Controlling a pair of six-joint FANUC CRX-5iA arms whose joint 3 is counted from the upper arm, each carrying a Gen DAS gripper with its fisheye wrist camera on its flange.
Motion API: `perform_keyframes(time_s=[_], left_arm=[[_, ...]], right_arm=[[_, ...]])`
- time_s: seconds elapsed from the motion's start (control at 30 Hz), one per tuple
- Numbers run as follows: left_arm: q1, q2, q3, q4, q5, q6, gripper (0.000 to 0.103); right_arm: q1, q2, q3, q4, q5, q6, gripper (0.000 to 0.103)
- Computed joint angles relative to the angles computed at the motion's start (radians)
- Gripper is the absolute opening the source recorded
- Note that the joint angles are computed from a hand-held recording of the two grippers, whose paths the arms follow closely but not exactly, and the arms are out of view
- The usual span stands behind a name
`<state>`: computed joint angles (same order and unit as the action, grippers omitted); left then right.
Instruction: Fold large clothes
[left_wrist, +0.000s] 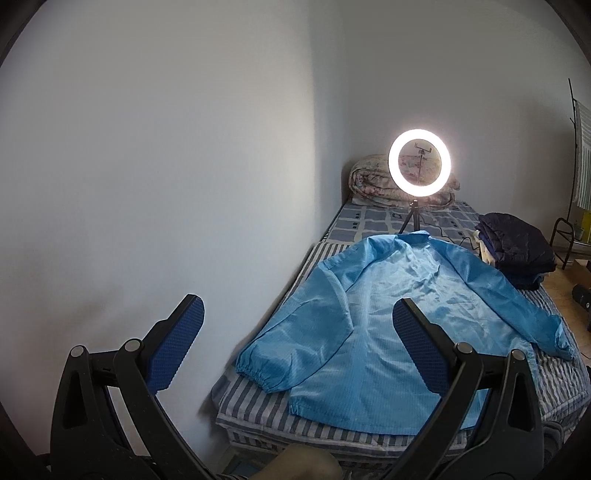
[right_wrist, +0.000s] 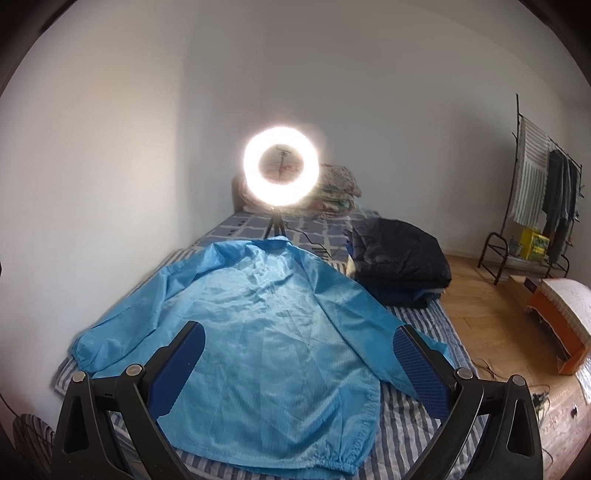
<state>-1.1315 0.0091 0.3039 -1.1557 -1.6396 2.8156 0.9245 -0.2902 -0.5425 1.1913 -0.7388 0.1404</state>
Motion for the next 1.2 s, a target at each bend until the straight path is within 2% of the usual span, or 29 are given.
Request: perform_keyframes(time_s=[0.23, 0.3, 0.37, 0.43, 0.57, 0.63, 0.77, 0.83, 0.9, 0.93, 1.0, 1.07, 1.2], left_arm=[[0.034, -0.047, -0.085, 0.053, 0.013, 0.042, 0.103], [0.041, -0.062, -0.114, 0.069, 0.025, 0.056, 0.099], [0.043, -0.074, -0.136, 0.082, 0.029, 0.074, 0.098], [0.034, -0.087, -0.159, 0.087, 0.028, 0.089, 0.098], [0.013, -0.093, -0.185, 0.088, 0.004, 0.108, 0.098], [0.008, -0.097, -0.198, 0.095, -0.004, 0.114, 0.098], [0.017, -0.115, -0.235, 0.120, -0.001, 0.148, 0.098], [0.026, -0.128, -0.257, 0.133, 0.014, 0.164, 0.098], [0.031, -0.137, -0.274, 0.139, 0.024, 0.175, 0.097], [0.038, -0.140, -0.282, 0.144, 0.030, 0.177, 0.097], [0.047, -0.143, -0.293, 0.151, 0.038, 0.178, 0.098], [0.059, -0.147, -0.305, 0.157, 0.052, 0.187, 0.098], [0.108, -0.164, -0.346, 0.192, 0.112, 0.207, 0.098]], right_arm=[[-0.055, 0.044, -0.001, 0.093, 0.181, -0.046, 0.103], [-0.067, 0.066, 0.007, 0.113, 0.233, -0.059, 0.103], [-0.064, 0.095, 0.034, 0.054, 0.285, 0.006, 0.103], [-0.046, 0.129, 0.080, -0.089, 0.336, 0.151, 0.103], [0.006, 0.220, 0.234, -0.510, 0.357, 0.531, 0.102], [0.019, 0.277, 0.333, -0.719, 0.329, 0.710, 0.096], [-0.002, 0.412, 0.579, -1.187, 0.197, 1.086, 0.081], [-0.023, 0.477, 0.678, -1.348, 0.127, 1.204, 0.074], [-0.040, 0.553, 0.772, -1.455, 0.056, 1.279, 0.067], [-0.050, 0.590, 0.816, -1.501, 0.019, 1.312, 0.058], [-0.071, 0.677, 0.917, -1.591, -0.069, 1.370, 0.049], [-0.084, 0.753, 0.994, -1.643, -0.129, 1.381, 0.048], [-0.090, 0.854, 1.094, -1.687, -0.183, 1.364, 0.043]])
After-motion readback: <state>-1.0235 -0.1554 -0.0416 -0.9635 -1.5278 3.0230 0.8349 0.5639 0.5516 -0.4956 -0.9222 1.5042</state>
